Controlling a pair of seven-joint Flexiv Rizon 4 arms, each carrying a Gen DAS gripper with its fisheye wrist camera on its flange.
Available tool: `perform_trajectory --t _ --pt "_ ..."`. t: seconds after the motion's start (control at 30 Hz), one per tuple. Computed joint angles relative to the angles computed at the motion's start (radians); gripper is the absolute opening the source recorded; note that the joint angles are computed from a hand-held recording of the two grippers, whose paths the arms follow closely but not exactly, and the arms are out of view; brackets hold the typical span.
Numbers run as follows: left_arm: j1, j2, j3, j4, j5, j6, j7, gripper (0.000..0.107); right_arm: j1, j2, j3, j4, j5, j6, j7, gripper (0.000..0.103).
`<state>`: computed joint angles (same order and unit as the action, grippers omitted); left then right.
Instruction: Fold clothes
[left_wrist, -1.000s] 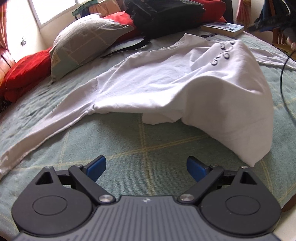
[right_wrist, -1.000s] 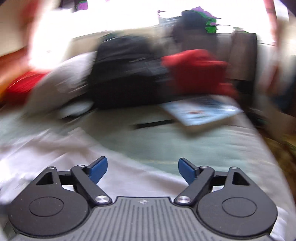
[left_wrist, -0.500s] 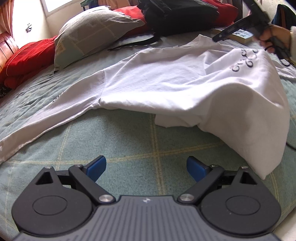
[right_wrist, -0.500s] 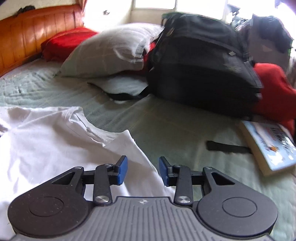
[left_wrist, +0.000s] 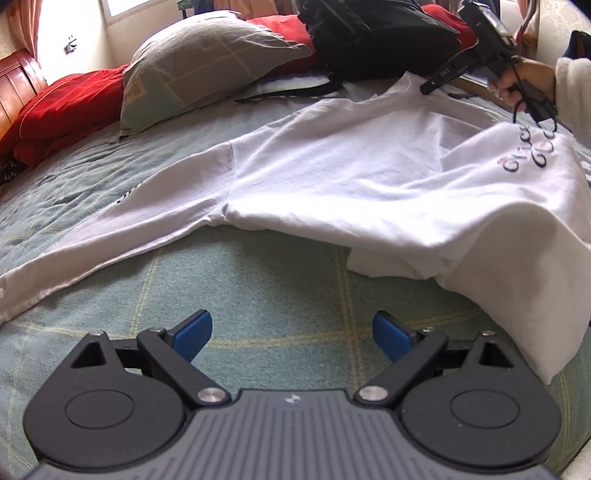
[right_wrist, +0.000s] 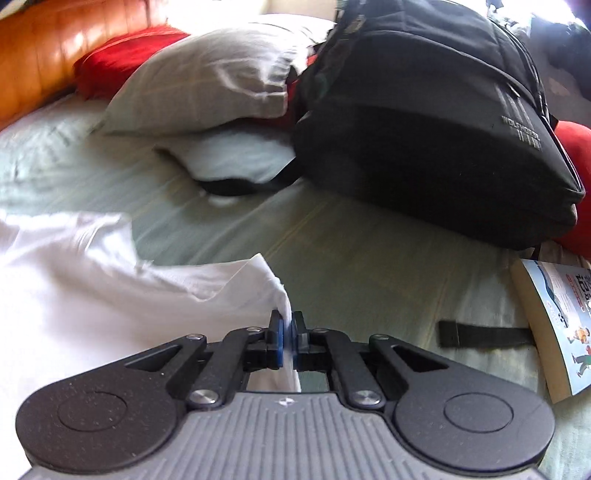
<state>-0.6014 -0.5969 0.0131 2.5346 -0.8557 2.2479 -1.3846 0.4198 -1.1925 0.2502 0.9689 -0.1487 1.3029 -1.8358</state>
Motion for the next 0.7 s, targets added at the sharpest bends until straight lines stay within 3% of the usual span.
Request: perform_trajectory --t 0.13,0.23,0.33,0.47,0.57,0.7 --pt "0.008 0.004 0.0 0.009 0.007 0.015 -0.014 0.094 0.06 -0.044 -0.11 -0.096 -0.04 -0.103 0.118 0.014" --pt "0.024 0.009 -0.003 0.023 0.029 0.03 -0.034 0.094 0.067 -0.017 -0.121 -0.065 -0.056 -0.087 0.124 0.014" --pt "0.031 0.009 -0.002 0.026 0.037 0.044 -0.047 0.094 0.053 0.03 -0.063 -0.019 -0.061 -0.047 0.06 0.019" --pt "0.055 0.009 -0.009 0.036 0.083 0.072 -0.079 0.094 0.037 0.045 0.067 -0.064 -0.024 -0.11 -0.075 0.031" --pt "0.054 0.007 -0.01 0.043 0.084 0.08 -0.095 0.094 0.062 -0.001 0.137 -0.174 0.011 -0.203 -0.169 0.036" --pt "0.064 0.005 -0.012 0.054 0.092 0.078 -0.121 0.094 0.143 -0.132 0.16 -0.427 0.032 -0.387 -0.229 0.041"
